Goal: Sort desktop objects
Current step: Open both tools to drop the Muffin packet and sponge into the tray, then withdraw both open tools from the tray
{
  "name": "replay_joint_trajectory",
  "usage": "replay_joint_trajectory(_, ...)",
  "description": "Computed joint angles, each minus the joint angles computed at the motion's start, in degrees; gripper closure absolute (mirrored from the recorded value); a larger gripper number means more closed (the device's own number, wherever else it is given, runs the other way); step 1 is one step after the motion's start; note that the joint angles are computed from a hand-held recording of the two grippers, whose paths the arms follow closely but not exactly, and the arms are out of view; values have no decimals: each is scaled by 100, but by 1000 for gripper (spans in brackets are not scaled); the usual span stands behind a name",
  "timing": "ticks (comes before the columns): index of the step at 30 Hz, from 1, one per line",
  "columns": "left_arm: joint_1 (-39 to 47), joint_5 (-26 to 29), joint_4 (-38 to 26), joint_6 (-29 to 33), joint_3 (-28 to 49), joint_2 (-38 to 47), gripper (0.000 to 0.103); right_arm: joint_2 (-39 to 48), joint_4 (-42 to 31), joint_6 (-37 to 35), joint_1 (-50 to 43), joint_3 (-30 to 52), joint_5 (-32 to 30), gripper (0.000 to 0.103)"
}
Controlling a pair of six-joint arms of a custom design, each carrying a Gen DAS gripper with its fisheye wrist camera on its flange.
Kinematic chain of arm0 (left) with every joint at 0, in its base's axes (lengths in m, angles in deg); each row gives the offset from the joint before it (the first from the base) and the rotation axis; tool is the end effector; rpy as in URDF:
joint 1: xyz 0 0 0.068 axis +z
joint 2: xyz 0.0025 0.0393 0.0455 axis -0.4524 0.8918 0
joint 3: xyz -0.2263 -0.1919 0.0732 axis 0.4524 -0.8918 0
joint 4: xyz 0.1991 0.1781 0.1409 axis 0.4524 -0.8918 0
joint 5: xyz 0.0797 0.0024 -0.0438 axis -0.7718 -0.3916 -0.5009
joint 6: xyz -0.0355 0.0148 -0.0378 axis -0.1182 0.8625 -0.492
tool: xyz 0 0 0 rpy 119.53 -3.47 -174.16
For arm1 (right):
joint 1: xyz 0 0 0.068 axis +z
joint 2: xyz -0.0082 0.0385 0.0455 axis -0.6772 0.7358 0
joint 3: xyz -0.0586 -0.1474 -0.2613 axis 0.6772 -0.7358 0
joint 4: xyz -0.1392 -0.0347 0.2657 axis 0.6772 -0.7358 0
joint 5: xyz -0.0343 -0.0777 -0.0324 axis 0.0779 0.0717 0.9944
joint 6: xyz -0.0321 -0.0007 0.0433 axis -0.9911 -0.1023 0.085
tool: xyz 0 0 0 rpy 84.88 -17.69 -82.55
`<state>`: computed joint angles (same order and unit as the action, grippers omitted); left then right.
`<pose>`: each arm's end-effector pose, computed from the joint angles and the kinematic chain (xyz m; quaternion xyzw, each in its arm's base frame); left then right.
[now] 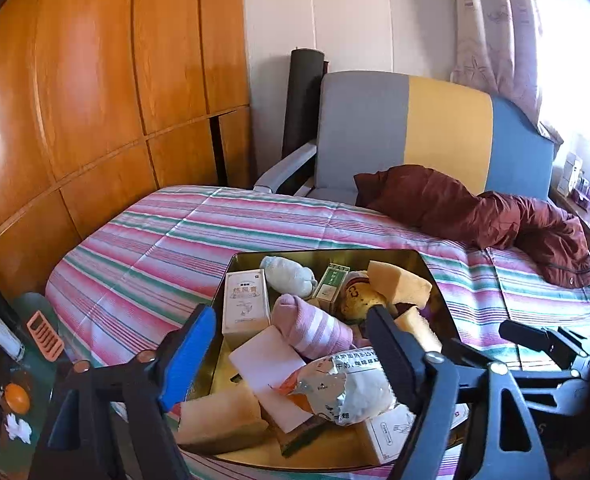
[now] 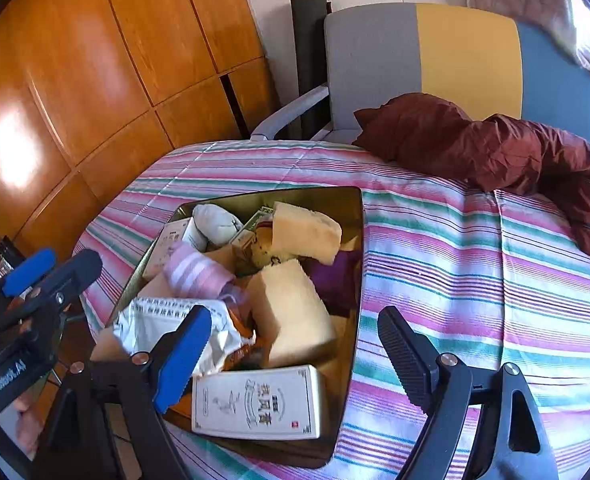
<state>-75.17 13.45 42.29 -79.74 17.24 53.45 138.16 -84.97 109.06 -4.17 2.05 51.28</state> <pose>0.1893 -0.1765 0.2690 -0.0515 0.8932 0.0398 0.4449 0.2413 0.1800 0.2198 0.0042 0.9244 0.1154 0.3634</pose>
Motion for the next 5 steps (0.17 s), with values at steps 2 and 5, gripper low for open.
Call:
replay_joint_trajectory(2, -29, -40, -36, -49, -3, 10, 29, -82, -22, 17, 39, -63, 82, 17)
replay_joint_trajectory(5, 41, 150, -50, -70, -46, -43, 29, -220, -73, 59, 73, -149, 246, 17)
